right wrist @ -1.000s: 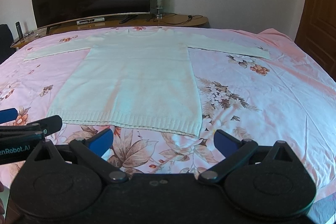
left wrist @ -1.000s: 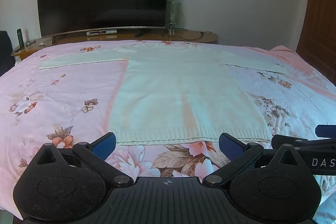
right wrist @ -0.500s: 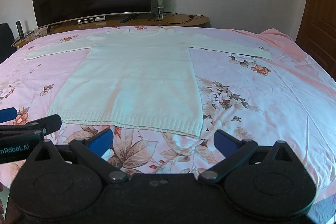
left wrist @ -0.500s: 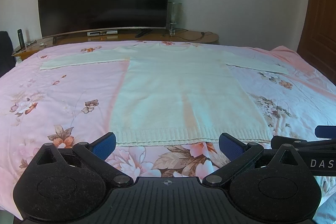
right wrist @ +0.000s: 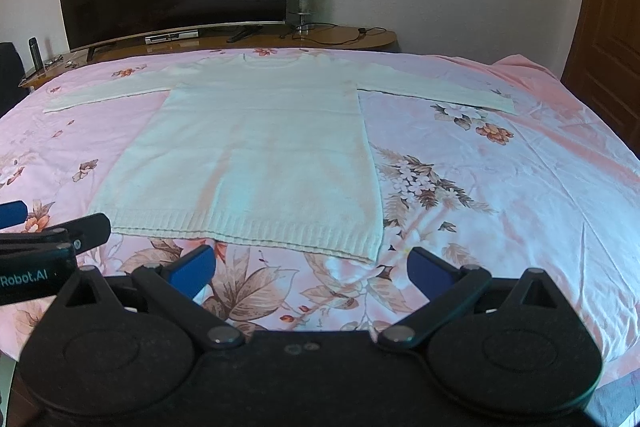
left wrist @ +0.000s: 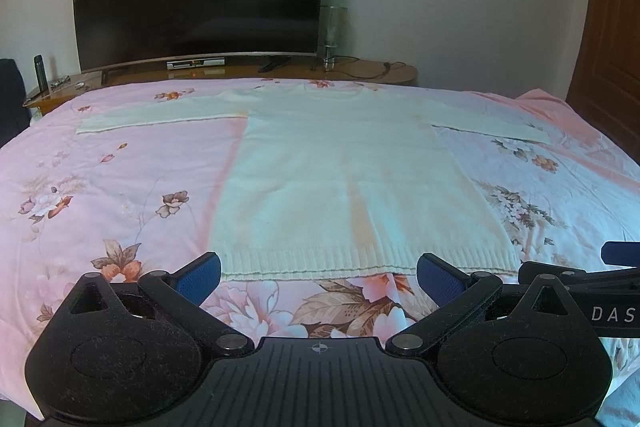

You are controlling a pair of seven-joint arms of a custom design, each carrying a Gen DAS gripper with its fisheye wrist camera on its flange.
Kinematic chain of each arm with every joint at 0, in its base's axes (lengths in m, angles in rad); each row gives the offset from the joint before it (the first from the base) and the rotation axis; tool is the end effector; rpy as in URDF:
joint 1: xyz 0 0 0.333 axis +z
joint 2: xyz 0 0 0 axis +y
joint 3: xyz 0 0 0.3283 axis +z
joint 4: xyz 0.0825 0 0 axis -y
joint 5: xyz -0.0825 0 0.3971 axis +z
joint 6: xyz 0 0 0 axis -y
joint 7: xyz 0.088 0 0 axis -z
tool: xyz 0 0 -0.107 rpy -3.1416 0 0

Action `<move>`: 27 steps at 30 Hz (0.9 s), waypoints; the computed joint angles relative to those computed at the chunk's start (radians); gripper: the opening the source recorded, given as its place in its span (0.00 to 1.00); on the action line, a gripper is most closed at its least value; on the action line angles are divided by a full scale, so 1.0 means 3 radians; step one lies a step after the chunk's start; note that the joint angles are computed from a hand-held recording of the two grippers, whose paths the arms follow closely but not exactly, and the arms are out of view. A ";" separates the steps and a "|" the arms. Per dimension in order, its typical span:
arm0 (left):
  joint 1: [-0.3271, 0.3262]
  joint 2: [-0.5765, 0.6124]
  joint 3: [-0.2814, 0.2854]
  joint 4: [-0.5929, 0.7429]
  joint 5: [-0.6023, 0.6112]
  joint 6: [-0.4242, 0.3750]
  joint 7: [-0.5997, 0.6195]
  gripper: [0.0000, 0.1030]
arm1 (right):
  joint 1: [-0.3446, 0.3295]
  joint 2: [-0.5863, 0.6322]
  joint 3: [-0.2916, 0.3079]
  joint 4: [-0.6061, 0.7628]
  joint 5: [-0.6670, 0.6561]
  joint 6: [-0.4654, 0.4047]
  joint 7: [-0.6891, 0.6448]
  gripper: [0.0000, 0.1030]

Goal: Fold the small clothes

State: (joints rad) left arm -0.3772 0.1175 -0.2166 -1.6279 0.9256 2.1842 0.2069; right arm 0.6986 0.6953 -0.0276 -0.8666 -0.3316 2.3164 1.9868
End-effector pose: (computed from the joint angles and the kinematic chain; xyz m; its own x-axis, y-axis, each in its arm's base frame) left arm 0.5619 -0.3340 0.6176 0.3592 -0.9319 0.0497 -0.5455 -0.2529 -0.7990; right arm 0.6300 0.5049 0.6018 0.3659 -0.9291 0.0527 -0.6234 -0.2868 -0.7274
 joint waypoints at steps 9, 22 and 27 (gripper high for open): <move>0.0001 0.0002 0.0003 -0.0003 -0.0004 0.0001 0.0009 1.00 | 0.0003 0.0000 -0.0003 0.0003 -0.0005 -0.0005 0.0008 0.99; 0.0009 0.0018 0.0009 0.0011 -0.0022 -0.0018 0.0068 1.00 | 0.0001 0.0035 -0.0011 0.0053 -0.0010 -0.0017 0.0015 0.99; 0.0045 0.0087 0.0057 0.0098 -0.0049 -0.0026 0.0100 1.00 | -0.0026 0.0353 -0.0030 0.0577 0.0070 -0.0178 -0.0073 0.99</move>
